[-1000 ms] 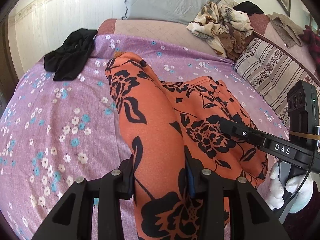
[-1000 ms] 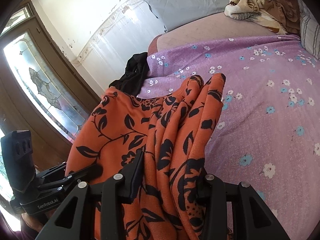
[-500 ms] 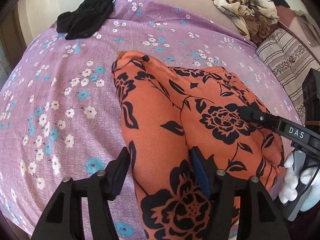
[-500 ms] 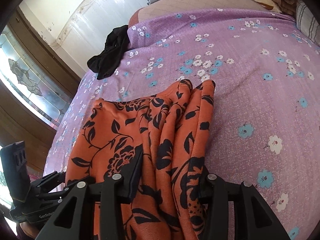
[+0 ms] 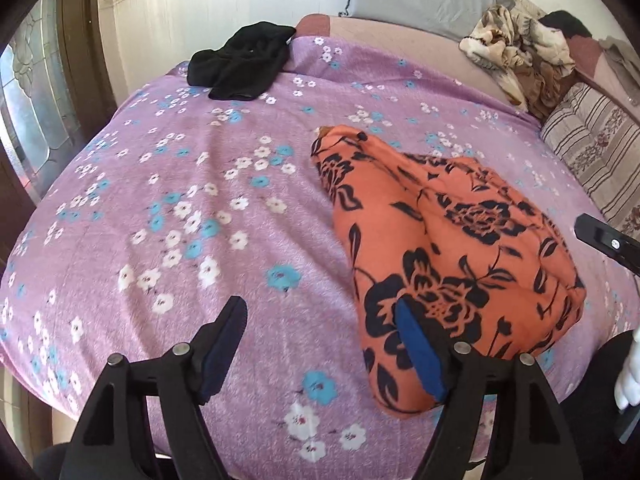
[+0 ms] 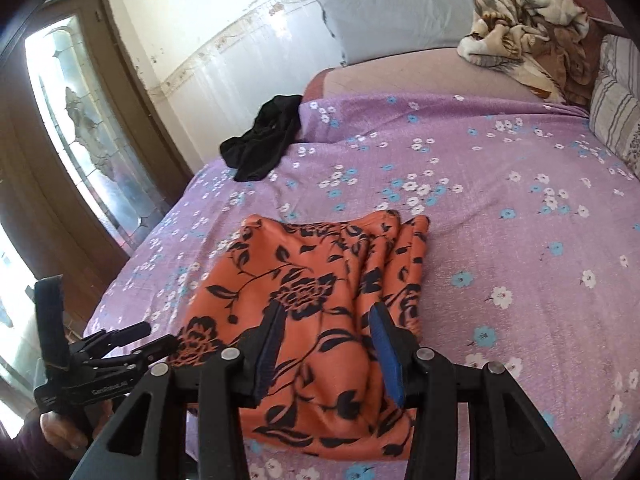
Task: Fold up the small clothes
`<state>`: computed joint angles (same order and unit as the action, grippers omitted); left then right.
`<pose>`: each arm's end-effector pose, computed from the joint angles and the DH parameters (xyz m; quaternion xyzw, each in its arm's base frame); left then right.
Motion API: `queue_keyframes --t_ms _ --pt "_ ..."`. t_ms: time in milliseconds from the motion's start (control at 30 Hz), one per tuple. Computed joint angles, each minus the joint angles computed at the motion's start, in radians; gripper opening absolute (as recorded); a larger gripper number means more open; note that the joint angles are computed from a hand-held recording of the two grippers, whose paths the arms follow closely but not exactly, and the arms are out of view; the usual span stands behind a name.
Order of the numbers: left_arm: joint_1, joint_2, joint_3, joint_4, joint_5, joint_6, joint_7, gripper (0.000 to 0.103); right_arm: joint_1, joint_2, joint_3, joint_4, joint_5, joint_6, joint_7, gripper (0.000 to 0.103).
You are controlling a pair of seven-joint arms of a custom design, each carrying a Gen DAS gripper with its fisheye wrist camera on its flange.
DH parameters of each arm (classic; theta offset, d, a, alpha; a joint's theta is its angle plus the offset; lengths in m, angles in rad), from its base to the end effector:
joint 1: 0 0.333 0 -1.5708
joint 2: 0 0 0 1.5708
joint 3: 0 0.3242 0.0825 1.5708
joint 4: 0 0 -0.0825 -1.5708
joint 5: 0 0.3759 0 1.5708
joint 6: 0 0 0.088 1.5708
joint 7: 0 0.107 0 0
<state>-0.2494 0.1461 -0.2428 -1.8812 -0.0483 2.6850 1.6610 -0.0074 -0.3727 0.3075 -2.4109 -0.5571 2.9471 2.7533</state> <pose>0.5658 -0.2924 0.5217 -0.4693 0.8206 -0.2890 0.1513 0.4345 0.1866 0.5514 -0.5106 0.7297 -0.2335 0.3903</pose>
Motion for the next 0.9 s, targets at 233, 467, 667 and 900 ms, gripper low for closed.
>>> queue_keyframes --t_ms 233,467,667,900 --pt "-0.019 0.022 0.019 0.015 0.122 -0.026 -0.100 0.088 0.210 0.110 -0.145 0.032 0.270 -0.090 -0.228 0.046" --pt "-0.035 -0.060 0.032 0.022 0.258 -0.061 -0.206 0.087 0.140 0.019 -0.060 0.040 0.116 -0.157 -0.101 0.047" --pt "-0.034 -0.146 0.023 0.024 0.514 -0.030 -0.446 0.089 0.092 -0.076 0.005 0.078 0.002 -0.223 -0.012 0.051" --pt "-0.001 -0.236 -0.008 -0.014 0.590 0.026 -0.534 0.098 0.089 -0.159 0.048 0.120 -0.048 -0.322 0.025 0.058"
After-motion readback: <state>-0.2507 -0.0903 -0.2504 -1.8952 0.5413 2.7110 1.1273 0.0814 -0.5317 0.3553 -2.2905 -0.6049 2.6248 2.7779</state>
